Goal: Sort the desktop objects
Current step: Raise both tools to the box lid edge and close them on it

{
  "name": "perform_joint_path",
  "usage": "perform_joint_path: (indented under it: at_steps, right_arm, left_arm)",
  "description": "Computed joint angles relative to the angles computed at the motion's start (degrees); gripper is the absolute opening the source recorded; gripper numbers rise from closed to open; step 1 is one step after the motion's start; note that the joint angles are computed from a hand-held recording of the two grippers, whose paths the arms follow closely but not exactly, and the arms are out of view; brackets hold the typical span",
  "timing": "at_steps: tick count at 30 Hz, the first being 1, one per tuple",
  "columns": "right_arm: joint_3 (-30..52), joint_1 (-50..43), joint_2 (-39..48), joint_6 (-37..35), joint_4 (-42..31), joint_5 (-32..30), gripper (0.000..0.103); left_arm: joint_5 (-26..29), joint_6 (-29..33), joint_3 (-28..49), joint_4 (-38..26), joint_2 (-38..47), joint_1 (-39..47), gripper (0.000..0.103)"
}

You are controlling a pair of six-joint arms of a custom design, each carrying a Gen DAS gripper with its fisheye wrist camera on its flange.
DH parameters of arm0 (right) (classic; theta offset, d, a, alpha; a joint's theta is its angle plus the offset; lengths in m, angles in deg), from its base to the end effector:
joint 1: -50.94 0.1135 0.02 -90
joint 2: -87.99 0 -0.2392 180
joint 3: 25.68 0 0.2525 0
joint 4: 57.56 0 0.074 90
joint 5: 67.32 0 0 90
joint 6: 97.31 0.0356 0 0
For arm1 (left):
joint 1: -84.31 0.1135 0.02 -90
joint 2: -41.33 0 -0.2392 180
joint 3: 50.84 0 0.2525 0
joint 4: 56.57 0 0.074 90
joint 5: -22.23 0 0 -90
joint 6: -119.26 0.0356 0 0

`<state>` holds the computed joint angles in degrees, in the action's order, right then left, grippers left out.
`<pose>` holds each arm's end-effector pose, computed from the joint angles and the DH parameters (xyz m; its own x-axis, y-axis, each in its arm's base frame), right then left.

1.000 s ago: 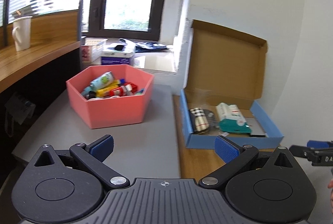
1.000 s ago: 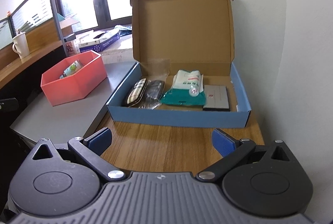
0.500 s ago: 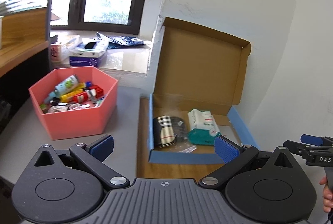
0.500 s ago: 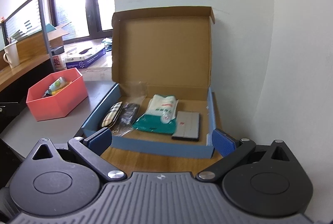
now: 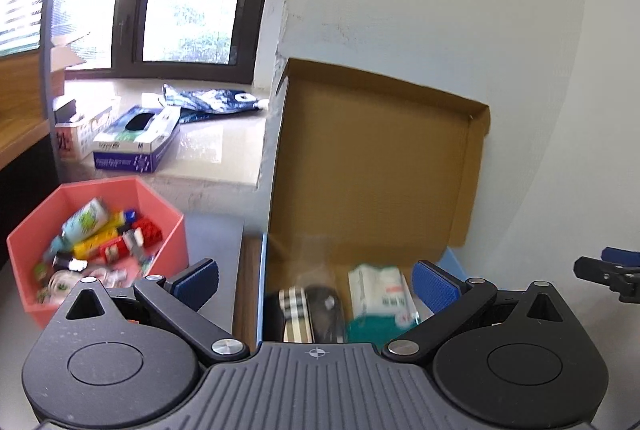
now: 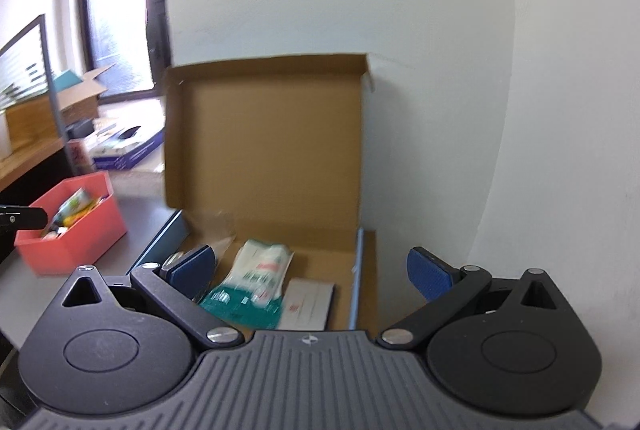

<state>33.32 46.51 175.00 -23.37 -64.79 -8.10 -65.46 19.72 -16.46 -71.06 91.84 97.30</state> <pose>0.3163 -0.0062 0.1734 -0.4559 -0.2031 -0.8666 -0.4958 0.8665 0.0578 0.1998 0.0446 0.1721 -0.4578 -0.2756 -0.8453 -0.2704 0.9489 -0.1629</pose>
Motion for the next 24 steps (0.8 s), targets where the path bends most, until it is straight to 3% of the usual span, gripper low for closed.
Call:
perform_joint_path:
  at_steps: [6, 13, 19, 24]
  right_arm:
    - [9.6, 2.1, 9.2, 3.4, 1.3, 1.7, 0.103]
    - [17.8, 5.3, 17.4, 6.2, 3.6, 4.9, 0.103]
    - [24.9, 7.5, 23.7, 6.8, 4.1, 7.3, 0.103]
    - [32.2, 9.1, 30.1, 7.2, 3.8, 8.8, 0.103]
  left_arm:
    - [-0.6, 0.0, 8.4, 6.3, 15.8, 0.1, 0.103]
    - [-3.2, 2.6, 16.7, 9.8, 27.9, 0.1, 0.103]
    - [-2.0, 1.9, 24.5, 11.8, 38.4, 2.3, 0.103]
    - [-2.7, 0.5, 28.3, 17.1, 45.0, 3.6, 0.103]
